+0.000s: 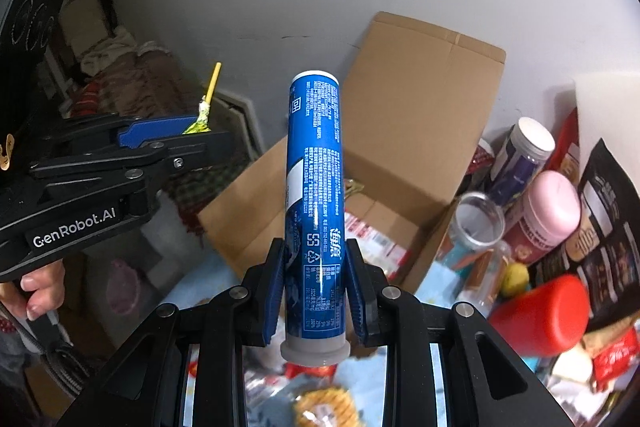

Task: Organize snacks
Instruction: 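Lift the blue tube and lollipop toward the cardboard box with both grippers, then open both grippers to drop the tube and lollipop into the box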

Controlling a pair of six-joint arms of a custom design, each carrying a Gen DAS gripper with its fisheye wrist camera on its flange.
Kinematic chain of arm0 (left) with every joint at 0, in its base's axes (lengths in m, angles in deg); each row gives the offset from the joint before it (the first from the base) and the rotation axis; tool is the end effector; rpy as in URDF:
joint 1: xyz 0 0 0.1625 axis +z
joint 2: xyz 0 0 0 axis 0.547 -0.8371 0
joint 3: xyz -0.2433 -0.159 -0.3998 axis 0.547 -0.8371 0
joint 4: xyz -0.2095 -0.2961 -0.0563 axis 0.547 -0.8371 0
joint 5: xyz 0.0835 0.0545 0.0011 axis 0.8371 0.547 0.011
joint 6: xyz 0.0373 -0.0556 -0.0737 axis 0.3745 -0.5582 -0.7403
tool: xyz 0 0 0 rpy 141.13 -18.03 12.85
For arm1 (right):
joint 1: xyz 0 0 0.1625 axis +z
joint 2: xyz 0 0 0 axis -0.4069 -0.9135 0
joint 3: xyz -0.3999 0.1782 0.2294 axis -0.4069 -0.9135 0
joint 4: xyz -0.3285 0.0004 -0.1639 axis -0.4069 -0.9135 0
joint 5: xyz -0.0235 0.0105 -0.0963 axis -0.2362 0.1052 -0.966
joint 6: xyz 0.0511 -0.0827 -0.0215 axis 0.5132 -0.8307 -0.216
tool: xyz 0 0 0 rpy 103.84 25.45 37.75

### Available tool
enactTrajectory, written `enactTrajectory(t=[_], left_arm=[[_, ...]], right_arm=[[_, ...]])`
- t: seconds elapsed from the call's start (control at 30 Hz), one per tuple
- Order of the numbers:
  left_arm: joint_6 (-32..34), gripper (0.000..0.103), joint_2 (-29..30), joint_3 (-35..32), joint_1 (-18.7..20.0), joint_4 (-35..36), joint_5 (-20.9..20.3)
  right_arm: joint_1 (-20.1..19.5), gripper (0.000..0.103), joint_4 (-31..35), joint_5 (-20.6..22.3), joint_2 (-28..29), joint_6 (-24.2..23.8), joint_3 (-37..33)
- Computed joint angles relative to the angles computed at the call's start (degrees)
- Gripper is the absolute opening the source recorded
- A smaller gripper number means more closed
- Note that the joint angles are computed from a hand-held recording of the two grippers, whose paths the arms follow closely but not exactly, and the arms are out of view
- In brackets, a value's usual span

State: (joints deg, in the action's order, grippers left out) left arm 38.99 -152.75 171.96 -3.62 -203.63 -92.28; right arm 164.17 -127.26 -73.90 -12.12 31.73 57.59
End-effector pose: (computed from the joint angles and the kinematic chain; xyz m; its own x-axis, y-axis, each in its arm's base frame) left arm -0.1853 -0.3399 0.4238 -0.7122 0.3295 -0.6198 0.6292 0.6912 -0.3556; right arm 0.4904 -0.3199 0.0863 -0.7140 -0.3648 0.5977 -0.6079 0.7465 -0.2706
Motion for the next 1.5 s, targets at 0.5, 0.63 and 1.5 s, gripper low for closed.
enactTrajectory(t=[0.5, 0.63, 1.5], left_arm=[[11.50, 0.028, 12.43, 1.01, 11.45, -15.42, -0.74], [13.46, 0.028, 15.00, 1.49, 13.74, -17.89, -0.94], [8.65, 0.029, 18.58, 3.46, 17.65, -16.62, 1.84]], right_arm=[[-7.89, 0.028, -2.49, -0.48, 4.49, -4.17, -2.35], [-8.85, 0.028, -1.99, -1.17, 5.56, -4.17, -2.99], [-10.23, 0.055, 3.62, -7.37, 8.18, 3.56, -2.67]])
